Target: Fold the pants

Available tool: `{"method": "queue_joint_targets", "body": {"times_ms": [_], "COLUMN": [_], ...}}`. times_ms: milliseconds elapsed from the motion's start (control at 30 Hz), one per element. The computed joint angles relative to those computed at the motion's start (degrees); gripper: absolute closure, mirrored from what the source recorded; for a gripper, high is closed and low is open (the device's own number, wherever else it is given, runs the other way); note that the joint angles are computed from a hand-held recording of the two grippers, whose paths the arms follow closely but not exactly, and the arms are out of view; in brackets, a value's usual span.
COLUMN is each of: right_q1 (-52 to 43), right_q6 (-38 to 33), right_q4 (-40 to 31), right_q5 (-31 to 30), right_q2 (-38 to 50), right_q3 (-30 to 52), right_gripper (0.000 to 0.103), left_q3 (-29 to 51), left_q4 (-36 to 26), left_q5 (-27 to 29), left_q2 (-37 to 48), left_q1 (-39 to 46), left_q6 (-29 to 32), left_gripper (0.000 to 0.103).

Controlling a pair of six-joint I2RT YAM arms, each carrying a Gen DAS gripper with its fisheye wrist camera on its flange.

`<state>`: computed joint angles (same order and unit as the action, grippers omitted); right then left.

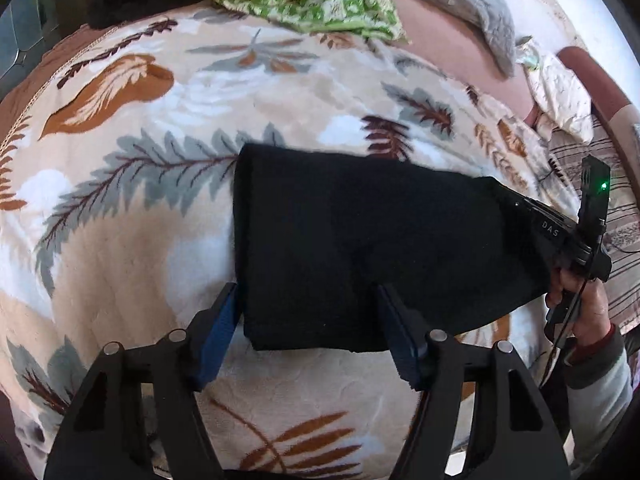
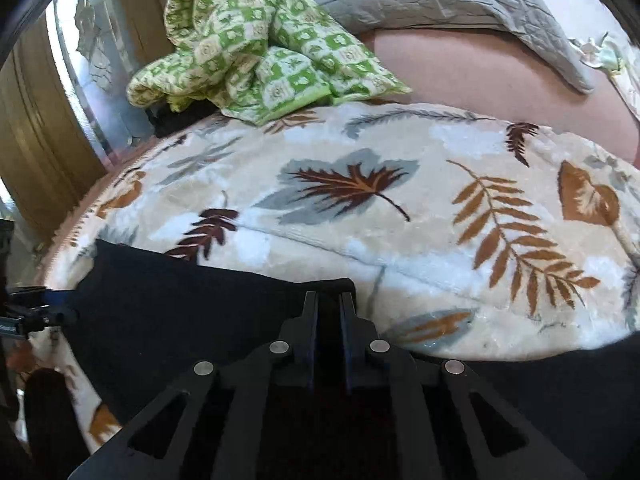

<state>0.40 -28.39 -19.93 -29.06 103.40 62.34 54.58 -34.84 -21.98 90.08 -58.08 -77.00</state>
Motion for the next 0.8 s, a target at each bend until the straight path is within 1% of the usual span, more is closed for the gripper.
{"method": "queue_joint_targets", "body": {"times_ms": [33,67,100,133,167,200,233,300,333,433,467,500,567,600,667,767,800], "right_q1": [0.3,0.3,-0.2,-1.4,-2.8,-5.4,-7.8,-14.1,-18.0,-28.0,-30.6,-33.0,-36.8,-38.1,-38.9,-37.8,-37.4], "right_q6": [-0.5,-0.2,0.0,-0.2,-0.7,-1.3,-1.7,-2.8,-3.5,-4.0,-3.6,-2.8,-0.7,0.3,2.1,4.4,5.9], "right_q4": [0.6,2.4,2.6,0.1,-2.9,-6.2,-7.4,-8.6,-9.3,-11.2,-11.7,-12.4,-13.6,-14.7,-14.6,-14.9,-13.3], "right_q5": [0.8,0.7,-0.1,-1.6,-2.9,-4.3,-5.5,-7.2,-7.3,-6.5,-6.2,-6.0,-6.0,-6.3,-6.2,-5.4,-5.7], "right_q2": [0.7,0.0,-0.5,-0.8,-1.0,-1.9,-3.1,-5.5,-5.9,-3.1,-1.4,0.3,3.9,6.0,8.3,12.4,13.4], "right_q3": [-0.4,-1.9,-2.2,-1.1,0.3,1.6,1.7,1.7,2.2,5.5,7.0,8.7,12.1,14.3,16.3,19.6,19.9], "right_gripper": [0.093,0.091,0.090,0.081,0.064,0.056,0.049,0.046,0.042,0.041,0.041,0.041,0.041,0.041,0.041,0.041,0.042], "left_q3": [-0.1,0.2,0.9,2.5,4.0,6.2,7.5,8.7,9.4,11.6,12.8,14.0,17.3,18.1,20.5,24.6,25.4], "left_q4": [0.0,-1.2,-2.5,-5.7,-8.5,-12.3,-14.6,-16.0,-15.8,-12.9,-10.9,-10.2,-7.5,-6.6,-3.2,-2.3,-2.2], "left_q5": [0.0,-0.3,-0.7,-2.2,-3.5,-5.8,-7.7,-10.2,-11.6,-12.1,-11.9,-11.5,-9.3,-8.7,-6.5,-4.9,-4.4], "left_q2": [-0.1,-0.6,-0.8,-0.9,-0.8,-0.8,-1.2,-2.3,-2.9,-1.8,-0.2,1.2,5.7,6.9,11.3,16.6,17.5], "left_q1": [-0.1,-0.6,-1.0,-1.9,-2.7,-4.1,-5.0,-6.2,-6.9,-6.6,-6.1,-5.7,-4.2,-3.9,-2.7,-1.9,-1.9], "left_q6": [-0.4,-1.6,-2.2,-3.4,-4.6,-6.7,-8.1,-9.3,-9.6,-6.5,-4.3,-3.2,0.5,1.5,4.4,5.9,5.9], "left_gripper": [0.035,0.035,0.035,0.035,0.035,0.035,0.035,0.035,0.035,0.035,0.034,0.034,0.034,0.034,0.034,0.034,0.034]}}
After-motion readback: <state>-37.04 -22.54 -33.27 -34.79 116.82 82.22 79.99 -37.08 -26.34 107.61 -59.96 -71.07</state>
